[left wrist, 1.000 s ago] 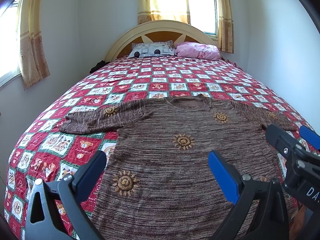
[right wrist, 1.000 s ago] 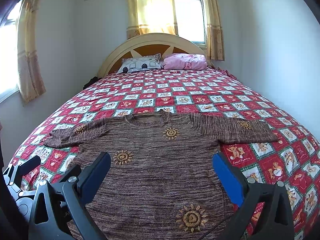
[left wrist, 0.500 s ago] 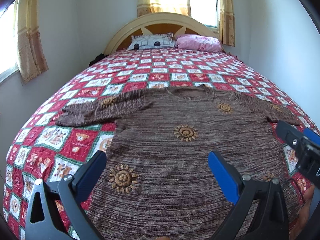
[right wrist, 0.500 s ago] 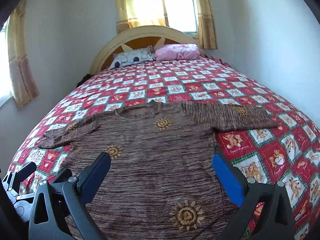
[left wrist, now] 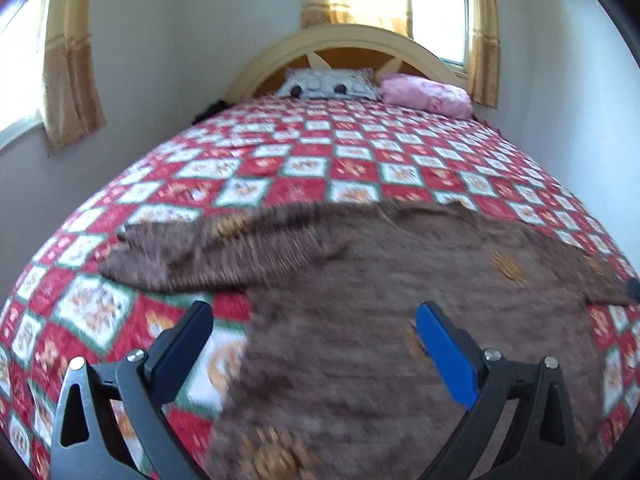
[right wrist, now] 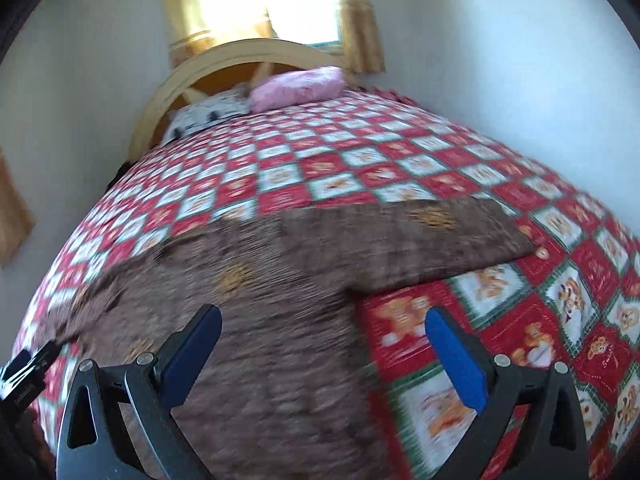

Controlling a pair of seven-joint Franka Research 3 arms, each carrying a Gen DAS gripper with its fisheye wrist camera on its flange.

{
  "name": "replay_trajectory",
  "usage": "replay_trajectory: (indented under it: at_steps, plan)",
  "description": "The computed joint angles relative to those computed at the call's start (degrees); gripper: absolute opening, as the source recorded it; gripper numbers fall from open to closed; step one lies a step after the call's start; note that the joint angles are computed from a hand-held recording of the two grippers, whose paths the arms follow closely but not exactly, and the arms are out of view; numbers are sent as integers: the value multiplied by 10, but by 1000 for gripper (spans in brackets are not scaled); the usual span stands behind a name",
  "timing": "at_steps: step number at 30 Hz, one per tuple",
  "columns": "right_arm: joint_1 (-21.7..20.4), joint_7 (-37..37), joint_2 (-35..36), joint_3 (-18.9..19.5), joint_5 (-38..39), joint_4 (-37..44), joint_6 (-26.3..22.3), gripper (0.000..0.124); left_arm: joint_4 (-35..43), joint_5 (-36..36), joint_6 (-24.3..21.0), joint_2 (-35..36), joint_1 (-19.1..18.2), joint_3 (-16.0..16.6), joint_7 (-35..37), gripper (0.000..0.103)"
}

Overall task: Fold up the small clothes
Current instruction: 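Grasp the sweater sleeve cuff with the right gripper and lift it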

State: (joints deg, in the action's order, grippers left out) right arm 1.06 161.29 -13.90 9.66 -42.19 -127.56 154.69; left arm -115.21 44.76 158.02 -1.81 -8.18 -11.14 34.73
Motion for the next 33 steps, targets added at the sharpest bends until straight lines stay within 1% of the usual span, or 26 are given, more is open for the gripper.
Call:
replay_trajectory:
  at_steps: [2, 4, 5, 6, 9, 12, 14, 15, 16, 17, 18, 20, 21, 22, 23, 24, 26, 27, 30, 33]
  plan:
    - [-15, -2, -1, -19, 5, -6, 1, 100, 17, 43, -7, 18, 4, 3, -28, 103]
    - [-40, -3, -1, -40, 6, -12, 13, 88, 29, 83, -18, 33, 3, 8, -58, 103]
    - [-53, -5, 0, -50, 10, -12, 12, 78, 32, 90, -21, 38, 3, 11, -68, 103]
    - [-64, -9, 5, -61, 21, -10, 13, 70, 35, 95, -25, 43, 2, 14, -80, 103]
    - [-93, -12, 26, -90, 62, -3, 25, 68, 35, 94, -27, 56, 1, 23, -111, 103]
    - [-108, -39, 67, -114, 104, 17, 38, 68, 30, 75, -25, 62, 1, 27, -113, 103]
    - [-103, -75, 95, -126, 137, 33, 43, 67, 31, 26, -29, 68, 3, 25, -76, 103]
    - [-98, -102, 109, -132, 165, 42, 44, 64, 32, 8, -31, 71, 3, 25, -64, 103]
    - [-92, -130, 123, -139, 201, 49, 49, 63, 33, -9, -35, 74, 3, 25, -53, 103]
    - [-89, -129, 132, -143, 200, 55, 51, 63, 34, -24, -37, 76, 3, 25, -43, 103]
    - [-86, -105, 138, -146, 164, 62, 52, 63, 34, -39, -37, 77, 3, 25, -31, 103]
    - [-76, -110, 152, -152, 139, 81, 34, 61, 37, -103, -41, 85, 8, 20, 20, 103]
    - [-67, -112, 157, -153, 121, 92, 9, 56, 41, -136, -48, 90, 10, 17, 46, 103]
    - [-58, -116, 163, -154, 98, 106, -19, 52, 46, -154, -56, 95, 9, 17, 59, 103]
    - [-49, -126, 171, -154, 74, 120, -53, 43, 48, -155, -59, 96, 6, 19, 60, 103]
    - [-42, -139, 173, -156, 61, 123, -61, 31, 48, -148, -61, 96, 1, 21, 56, 103]
    - [-40, -174, 177, -161, 84, 120, -38, 19, 51, -145, -69, 96, -4, 23, 57, 103]
    - [-38, -183, 178, -163, 95, 121, -36, 15, 55, -145, -77, 99, -6, 23, 58, 103]
    - [-34, -199, 178, -167, 123, 122, -34, 9, 60, -139, -87, 101, -11, 25, 57, 103]
    - [-29, -201, 174, -167, 137, 132, -50, 7, 50, -155, -70, 97, -6, 25, 65, 103]
